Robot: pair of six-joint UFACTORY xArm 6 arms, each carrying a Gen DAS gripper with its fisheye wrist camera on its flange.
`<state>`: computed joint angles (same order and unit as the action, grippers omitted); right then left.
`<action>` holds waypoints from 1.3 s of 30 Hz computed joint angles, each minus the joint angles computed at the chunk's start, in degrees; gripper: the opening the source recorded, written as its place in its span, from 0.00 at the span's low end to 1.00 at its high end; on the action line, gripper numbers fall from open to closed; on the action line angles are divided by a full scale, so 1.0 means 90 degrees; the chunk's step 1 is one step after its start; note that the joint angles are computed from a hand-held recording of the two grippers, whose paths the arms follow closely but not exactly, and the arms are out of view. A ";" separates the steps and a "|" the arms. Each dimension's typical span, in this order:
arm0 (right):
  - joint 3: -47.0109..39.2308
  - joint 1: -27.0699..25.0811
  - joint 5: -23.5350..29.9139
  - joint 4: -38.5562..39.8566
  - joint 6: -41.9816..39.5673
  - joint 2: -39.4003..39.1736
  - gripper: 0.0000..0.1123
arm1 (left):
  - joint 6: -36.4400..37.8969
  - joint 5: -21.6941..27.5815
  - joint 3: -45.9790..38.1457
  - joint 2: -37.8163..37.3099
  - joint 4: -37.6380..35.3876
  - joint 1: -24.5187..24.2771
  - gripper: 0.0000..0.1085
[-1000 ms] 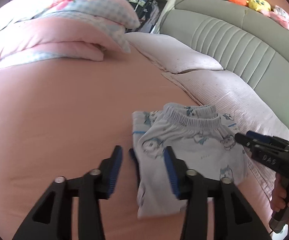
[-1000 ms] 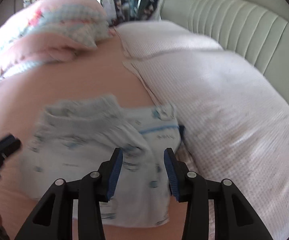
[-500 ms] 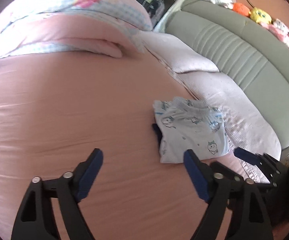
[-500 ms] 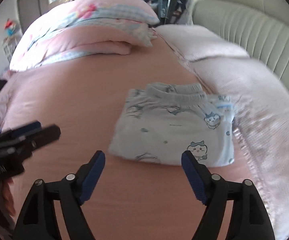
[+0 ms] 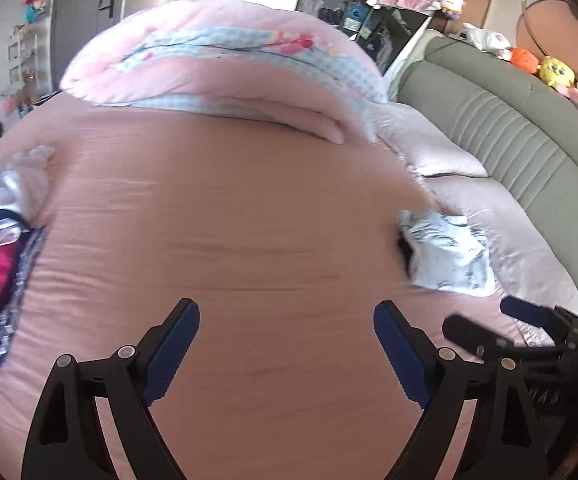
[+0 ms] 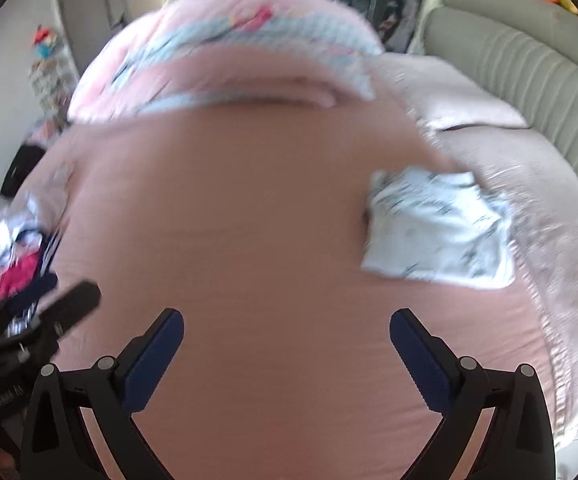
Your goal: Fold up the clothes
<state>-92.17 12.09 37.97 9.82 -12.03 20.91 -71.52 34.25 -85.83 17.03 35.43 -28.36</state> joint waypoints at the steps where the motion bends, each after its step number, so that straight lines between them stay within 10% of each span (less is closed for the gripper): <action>1: 0.0172 0.0091 -0.0071 -0.0074 0.0139 -0.0147 0.92 | 0.0040 -0.0011 0.0138 -0.0166 -0.0038 0.0070 0.82; 10: 0.1069 0.0782 -0.0515 -0.1229 0.2184 -0.1254 0.92 | -0.0093 0.1903 0.1101 -0.1968 0.0803 -0.0244 0.82; 17: 0.2293 0.1067 -0.0611 -0.0806 0.1373 -0.2542 0.92 | -0.1146 0.2865 0.2040 -0.3234 0.1181 -0.1141 0.82; 25: 0.3719 0.1040 -0.0489 0.0320 -0.0220 -0.4225 0.92 | -0.1817 0.4304 0.1882 -0.3479 0.1571 -0.2282 0.82; 39: 0.5350 0.0770 -0.1041 -0.0415 0.0568 -0.6029 0.92 | -0.2178 0.5103 0.1443 -0.3098 0.1683 -0.3492 0.82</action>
<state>-44.02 19.03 28.60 6.08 -6.92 -33.35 -91.12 80.18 -72.84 -10.85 50.57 -59.79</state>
